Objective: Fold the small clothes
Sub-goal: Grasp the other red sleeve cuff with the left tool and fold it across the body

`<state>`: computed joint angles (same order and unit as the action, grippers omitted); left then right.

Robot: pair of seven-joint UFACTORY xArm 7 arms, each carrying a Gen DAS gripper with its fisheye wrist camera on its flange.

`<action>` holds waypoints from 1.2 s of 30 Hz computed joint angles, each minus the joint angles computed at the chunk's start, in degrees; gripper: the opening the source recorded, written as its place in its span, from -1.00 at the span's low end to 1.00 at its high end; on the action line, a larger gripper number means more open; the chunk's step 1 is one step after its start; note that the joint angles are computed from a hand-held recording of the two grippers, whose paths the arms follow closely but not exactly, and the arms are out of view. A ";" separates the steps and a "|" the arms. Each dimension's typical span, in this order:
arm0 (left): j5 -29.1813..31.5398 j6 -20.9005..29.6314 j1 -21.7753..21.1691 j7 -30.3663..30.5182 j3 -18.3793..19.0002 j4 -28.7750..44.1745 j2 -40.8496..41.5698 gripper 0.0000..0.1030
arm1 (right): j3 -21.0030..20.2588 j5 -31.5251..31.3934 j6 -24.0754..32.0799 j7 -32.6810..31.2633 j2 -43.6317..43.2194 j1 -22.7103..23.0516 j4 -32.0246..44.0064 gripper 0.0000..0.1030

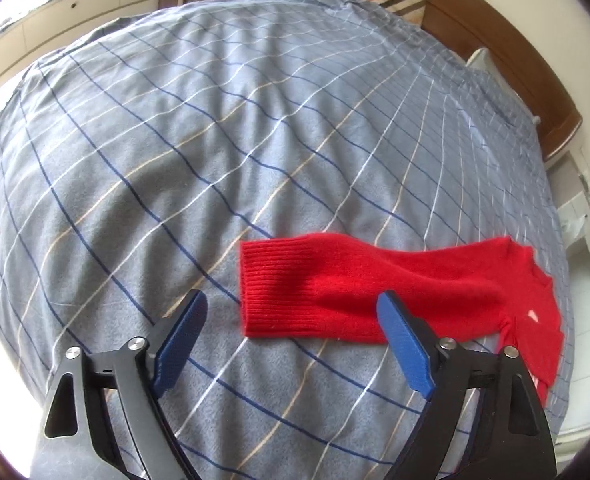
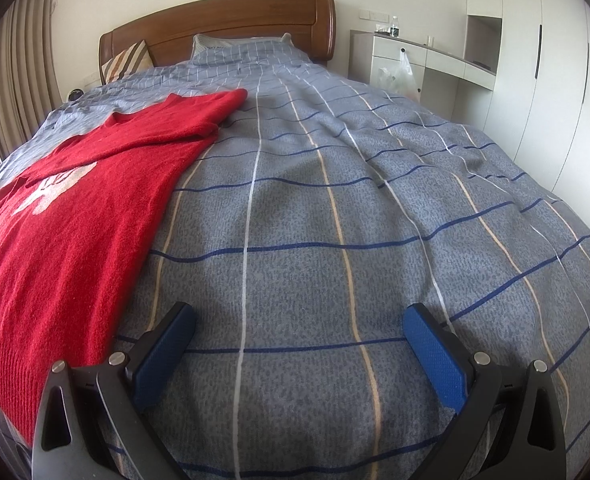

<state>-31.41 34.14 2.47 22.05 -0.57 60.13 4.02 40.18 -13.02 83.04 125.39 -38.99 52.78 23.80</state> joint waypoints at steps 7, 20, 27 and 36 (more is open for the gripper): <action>6.87 -5.45 -1.75 -8.66 -0.76 -0.33 5.16 0.15 | 0.00 -0.41 0.23 0.01 0.29 -0.20 0.15 0.99; 4.97 -5.94 -15.62 1.12 -8.15 9.73 -6.42 -0.88 | -0.76 -0.15 -0.88 -0.31 -0.43 0.10 -0.63 1.00; 10.29 -6.43 -28.06 -2.00 -15.13 17.11 1.80 -0.78 | -0.68 -0.03 -1.23 -0.67 -0.81 -0.24 -0.90 1.00; 10.03 -7.87 -32.96 -1.51 -17.53 1.96 -1.59 0.53 | -0.52 0.03 -1.22 -0.68 -0.77 -0.37 -0.84 1.00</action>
